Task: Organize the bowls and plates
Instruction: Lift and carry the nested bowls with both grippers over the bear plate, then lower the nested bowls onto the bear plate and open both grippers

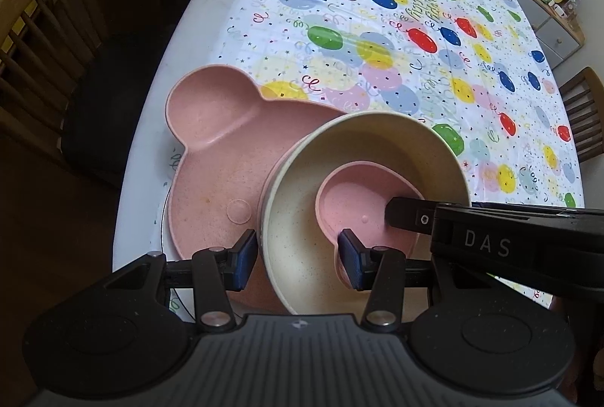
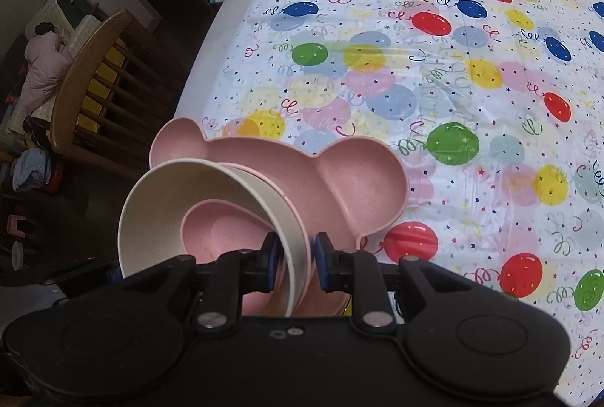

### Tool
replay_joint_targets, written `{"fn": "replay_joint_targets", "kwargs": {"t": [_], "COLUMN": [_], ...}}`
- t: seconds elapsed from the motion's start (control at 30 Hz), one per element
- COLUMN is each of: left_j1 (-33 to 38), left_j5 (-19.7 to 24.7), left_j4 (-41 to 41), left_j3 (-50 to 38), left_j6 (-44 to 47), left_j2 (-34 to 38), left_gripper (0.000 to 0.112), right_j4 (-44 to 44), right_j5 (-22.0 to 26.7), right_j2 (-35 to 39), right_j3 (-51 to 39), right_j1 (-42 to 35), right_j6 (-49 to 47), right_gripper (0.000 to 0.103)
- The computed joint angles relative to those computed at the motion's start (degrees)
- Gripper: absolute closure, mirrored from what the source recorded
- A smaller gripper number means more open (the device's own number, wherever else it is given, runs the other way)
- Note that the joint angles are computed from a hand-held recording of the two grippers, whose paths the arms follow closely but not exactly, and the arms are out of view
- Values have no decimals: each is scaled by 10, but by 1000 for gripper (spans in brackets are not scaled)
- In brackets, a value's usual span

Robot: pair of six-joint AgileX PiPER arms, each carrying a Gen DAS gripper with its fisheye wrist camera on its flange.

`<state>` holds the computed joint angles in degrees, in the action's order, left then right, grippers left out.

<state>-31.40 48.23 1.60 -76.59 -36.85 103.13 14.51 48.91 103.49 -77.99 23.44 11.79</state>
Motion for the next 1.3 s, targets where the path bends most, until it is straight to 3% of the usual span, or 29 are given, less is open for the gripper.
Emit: {"fn": "replay_joint_targets", "kwargs": {"t": [0.8, 1.0, 1.3], "left_j1": [-5, -22, -59], "left_j5": [-28, -33, -27], "left_j4": [32, 60, 120], "left_j3": [31, 46, 80], "left_j6": [-20, -42, -100], "left_j2": [-22, -51, -107], "left_gripper": [65, 53, 50], "right_j4": [13, 24, 53], "right_j5": [-13, -16, -34], "right_j2": [1, -33, -116], "right_j3": [0, 20, 79], "right_j1": [3, -1, -19], "right_j6": [-14, -33, -99], "right_gripper": [74, 70, 58]}}
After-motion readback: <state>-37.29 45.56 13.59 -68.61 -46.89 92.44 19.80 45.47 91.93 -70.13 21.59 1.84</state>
